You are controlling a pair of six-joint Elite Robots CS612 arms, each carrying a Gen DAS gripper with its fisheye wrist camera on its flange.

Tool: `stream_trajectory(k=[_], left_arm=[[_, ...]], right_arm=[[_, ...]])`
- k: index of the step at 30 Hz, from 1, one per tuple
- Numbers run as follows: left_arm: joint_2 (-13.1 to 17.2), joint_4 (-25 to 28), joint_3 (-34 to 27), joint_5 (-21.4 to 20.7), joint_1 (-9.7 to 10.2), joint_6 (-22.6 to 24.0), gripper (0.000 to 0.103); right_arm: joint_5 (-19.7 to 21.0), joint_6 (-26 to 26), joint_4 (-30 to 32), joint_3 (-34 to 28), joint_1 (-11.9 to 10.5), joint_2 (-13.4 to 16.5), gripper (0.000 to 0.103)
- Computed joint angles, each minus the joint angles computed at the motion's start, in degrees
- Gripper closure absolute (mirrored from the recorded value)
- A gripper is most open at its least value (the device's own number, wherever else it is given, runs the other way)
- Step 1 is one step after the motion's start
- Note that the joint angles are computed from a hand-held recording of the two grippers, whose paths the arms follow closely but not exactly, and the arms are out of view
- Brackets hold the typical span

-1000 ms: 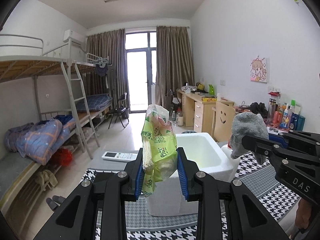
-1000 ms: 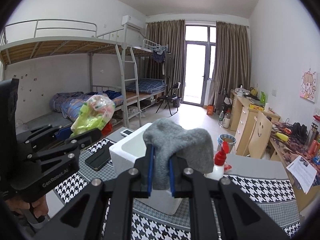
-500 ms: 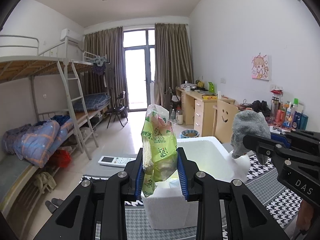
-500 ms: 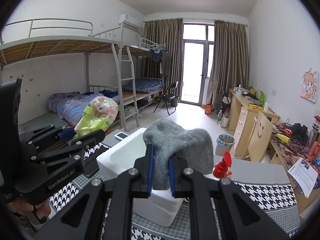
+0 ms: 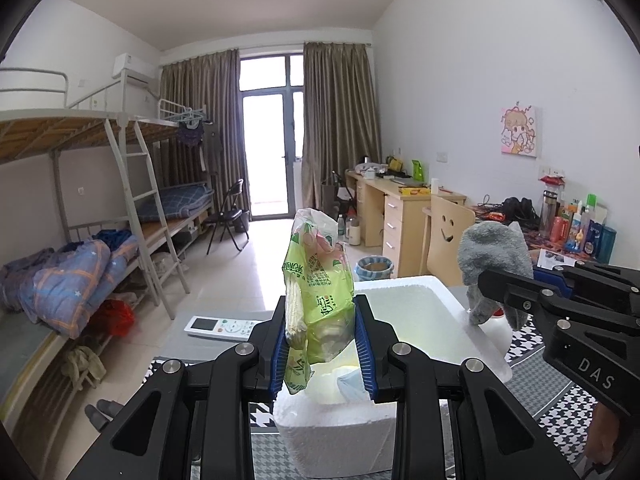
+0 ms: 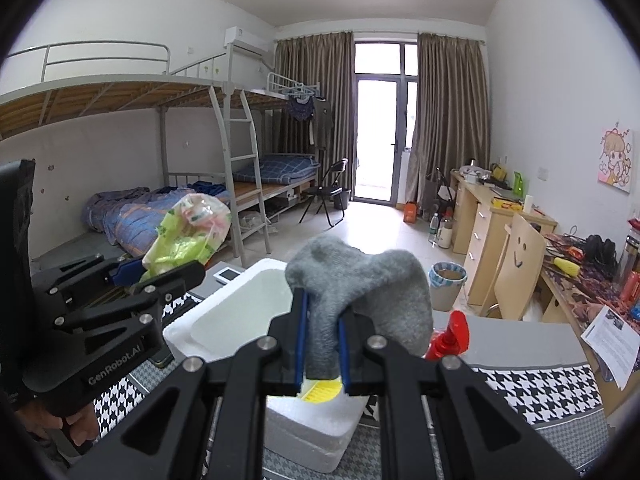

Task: Organize soft objects
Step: 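Lower the grey sock into the foam box and open the right tool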

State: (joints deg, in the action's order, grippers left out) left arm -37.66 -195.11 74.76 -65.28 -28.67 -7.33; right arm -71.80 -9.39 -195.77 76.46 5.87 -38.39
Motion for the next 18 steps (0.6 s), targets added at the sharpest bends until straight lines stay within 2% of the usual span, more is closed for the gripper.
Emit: stream_trajectory(k=[18], left_arm=[[-1.2, -0.7, 1.8, 4.3, -0.09, -1.8, 0.071]], right_arm=[[4.1, -1.2, 4.2, -2.7, 0.9, 0.8, 0.086]])
